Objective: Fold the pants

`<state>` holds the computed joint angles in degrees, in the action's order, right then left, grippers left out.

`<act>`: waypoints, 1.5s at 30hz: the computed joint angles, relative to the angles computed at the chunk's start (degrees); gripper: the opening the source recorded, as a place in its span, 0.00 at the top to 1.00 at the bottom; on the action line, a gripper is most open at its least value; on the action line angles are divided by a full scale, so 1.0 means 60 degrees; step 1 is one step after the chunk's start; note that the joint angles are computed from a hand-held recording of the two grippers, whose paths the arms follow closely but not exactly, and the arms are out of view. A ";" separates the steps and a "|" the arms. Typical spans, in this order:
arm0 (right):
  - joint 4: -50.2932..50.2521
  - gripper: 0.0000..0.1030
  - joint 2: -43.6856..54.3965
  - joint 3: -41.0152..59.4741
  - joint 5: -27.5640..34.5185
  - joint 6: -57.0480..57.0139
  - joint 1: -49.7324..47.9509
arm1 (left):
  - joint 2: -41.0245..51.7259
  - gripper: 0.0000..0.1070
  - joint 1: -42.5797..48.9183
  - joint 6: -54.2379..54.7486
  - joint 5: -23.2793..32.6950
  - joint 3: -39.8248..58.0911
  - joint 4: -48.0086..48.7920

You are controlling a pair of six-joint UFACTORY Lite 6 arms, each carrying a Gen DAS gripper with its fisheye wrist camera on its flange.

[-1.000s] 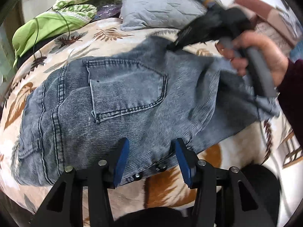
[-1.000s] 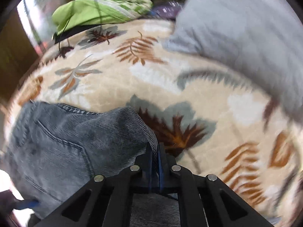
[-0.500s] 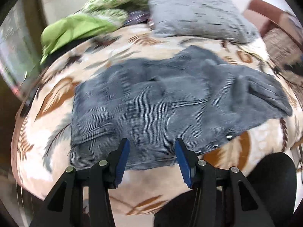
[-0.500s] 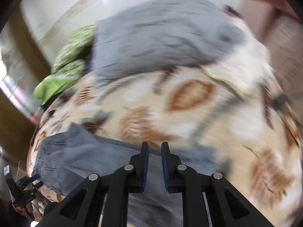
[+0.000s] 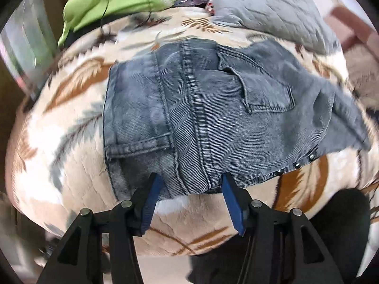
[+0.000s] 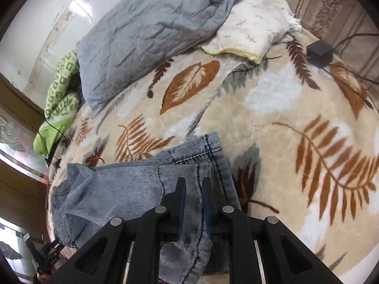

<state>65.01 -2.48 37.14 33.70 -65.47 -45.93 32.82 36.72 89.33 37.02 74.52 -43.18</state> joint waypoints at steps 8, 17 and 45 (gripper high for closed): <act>-0.0146 0.48 -0.1168 -0.1807 0.1635 -0.1073 -0.2001 | -0.0177 0.47 -0.0171 0.0519 -0.0414 -0.0464 -0.0614; 0.0717 0.69 -0.0345 -0.1714 -0.0097 -0.0992 -0.0087 | -0.0227 0.46 -0.0130 0.0420 -0.0427 -0.0522 -0.0647; 0.0175 0.91 -0.2104 0.0048 -0.0127 -0.0399 0.0006 | -0.0393 0.44 -0.0232 0.0669 -0.0834 -0.0840 -0.0874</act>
<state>66.06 -15.10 37.42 32.94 -67.86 -45.89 30.46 35.33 93.35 32.02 69.48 -48.42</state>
